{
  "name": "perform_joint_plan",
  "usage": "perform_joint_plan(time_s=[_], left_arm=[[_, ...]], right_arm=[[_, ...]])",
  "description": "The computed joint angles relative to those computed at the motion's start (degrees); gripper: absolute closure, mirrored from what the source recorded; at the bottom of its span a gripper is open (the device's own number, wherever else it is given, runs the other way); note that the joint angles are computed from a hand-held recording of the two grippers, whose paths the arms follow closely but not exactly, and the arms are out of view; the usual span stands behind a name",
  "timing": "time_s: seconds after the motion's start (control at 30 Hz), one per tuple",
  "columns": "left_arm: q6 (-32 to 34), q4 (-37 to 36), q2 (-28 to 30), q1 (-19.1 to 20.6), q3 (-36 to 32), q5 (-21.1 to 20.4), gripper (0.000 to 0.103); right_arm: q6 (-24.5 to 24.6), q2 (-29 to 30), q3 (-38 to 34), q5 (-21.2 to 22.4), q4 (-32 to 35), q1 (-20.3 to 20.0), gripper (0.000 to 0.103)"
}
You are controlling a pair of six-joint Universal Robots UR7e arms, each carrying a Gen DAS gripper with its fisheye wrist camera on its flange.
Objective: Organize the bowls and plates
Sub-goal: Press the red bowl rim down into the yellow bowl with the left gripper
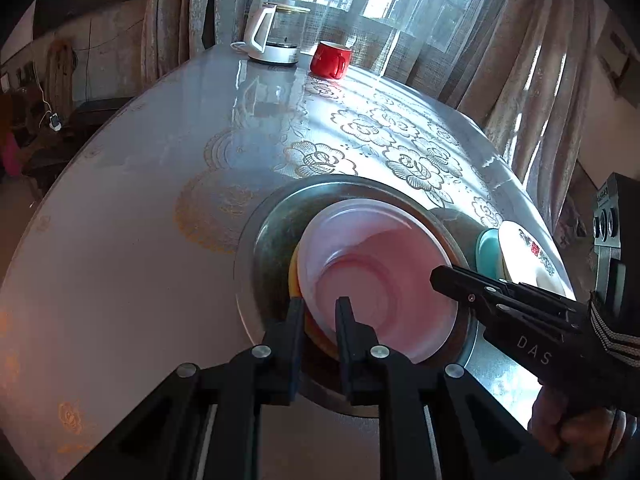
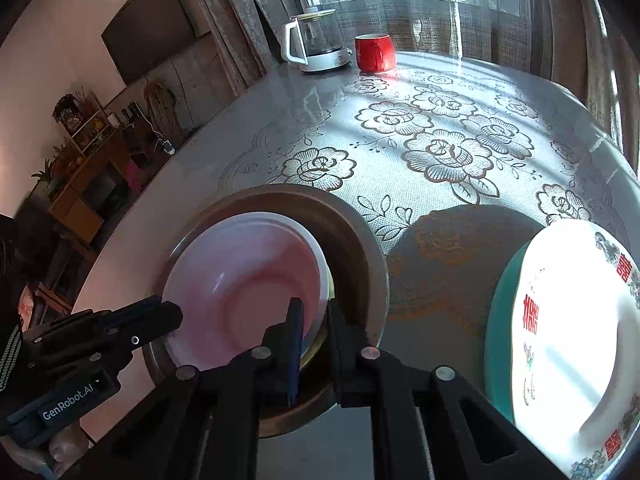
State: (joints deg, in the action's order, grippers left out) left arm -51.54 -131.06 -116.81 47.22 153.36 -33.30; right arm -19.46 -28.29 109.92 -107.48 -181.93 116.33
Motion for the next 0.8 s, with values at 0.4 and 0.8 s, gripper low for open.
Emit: perform_joint_plan(time_s=[0.4,0.8], left_arm=[[-2.76,3.4,1.02,-0.64,-0.42,1.71,0.087],[-4.17,5.06,0.79,-1.01,-0.37,2.08,0.087]], right_arm=[[0.79,-1.0,0.4,2.62,1.47,-1.12,0.086],[0.57,-1.21,1.9,3.53,-0.82,-1.14,0.084]])
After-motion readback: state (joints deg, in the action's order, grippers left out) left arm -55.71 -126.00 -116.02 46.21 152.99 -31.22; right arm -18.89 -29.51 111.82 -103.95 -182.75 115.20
